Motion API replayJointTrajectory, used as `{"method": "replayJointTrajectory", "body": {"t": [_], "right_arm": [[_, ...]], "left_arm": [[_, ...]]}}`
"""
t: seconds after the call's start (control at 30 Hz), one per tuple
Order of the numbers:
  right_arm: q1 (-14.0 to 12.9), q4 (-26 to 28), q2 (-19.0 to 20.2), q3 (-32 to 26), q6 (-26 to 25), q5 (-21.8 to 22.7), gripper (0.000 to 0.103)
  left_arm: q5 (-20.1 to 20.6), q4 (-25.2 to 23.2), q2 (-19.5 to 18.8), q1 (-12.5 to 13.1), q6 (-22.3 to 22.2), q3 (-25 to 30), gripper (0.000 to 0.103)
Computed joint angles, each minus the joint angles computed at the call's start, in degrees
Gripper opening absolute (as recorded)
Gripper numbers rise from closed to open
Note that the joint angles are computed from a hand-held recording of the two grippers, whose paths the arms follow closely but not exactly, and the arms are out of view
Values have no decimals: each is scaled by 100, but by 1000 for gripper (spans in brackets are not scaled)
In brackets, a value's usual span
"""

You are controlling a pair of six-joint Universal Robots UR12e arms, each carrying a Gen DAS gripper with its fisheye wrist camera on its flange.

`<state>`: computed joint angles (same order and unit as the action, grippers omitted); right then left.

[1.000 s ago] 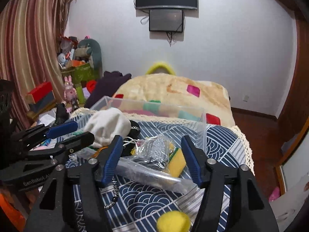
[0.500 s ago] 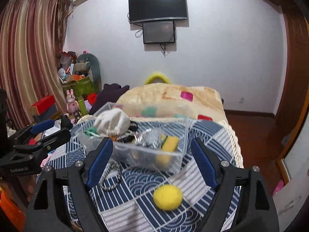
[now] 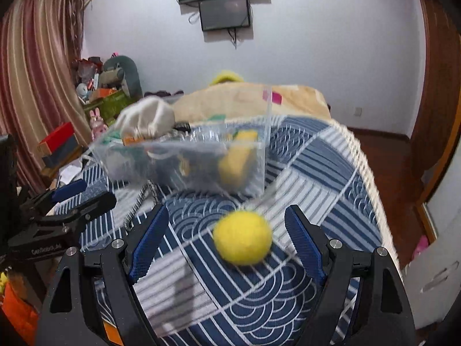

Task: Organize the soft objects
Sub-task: 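Grasp the cord bracelet with the left tool while the right tool grasps the yellow ball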

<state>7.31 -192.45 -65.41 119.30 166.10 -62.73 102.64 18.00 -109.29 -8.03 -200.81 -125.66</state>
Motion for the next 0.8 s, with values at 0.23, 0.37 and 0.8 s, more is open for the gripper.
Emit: {"method": "replayJointTrajectory", "body": {"t": [0.23, 0.37, 0.8], "right_arm": [[-12, 211, 58, 45, 84, -67, 81], [-12, 155, 84, 66, 85, -119, 79], [59, -115, 87, 99, -146, -183, 40]], "left_arm": [[-279, -357, -131, 15, 44, 88, 64], [-165, -298, -180, -63, 209, 122, 49], [-584, -27, -160, -11, 208, 19, 6]]}}
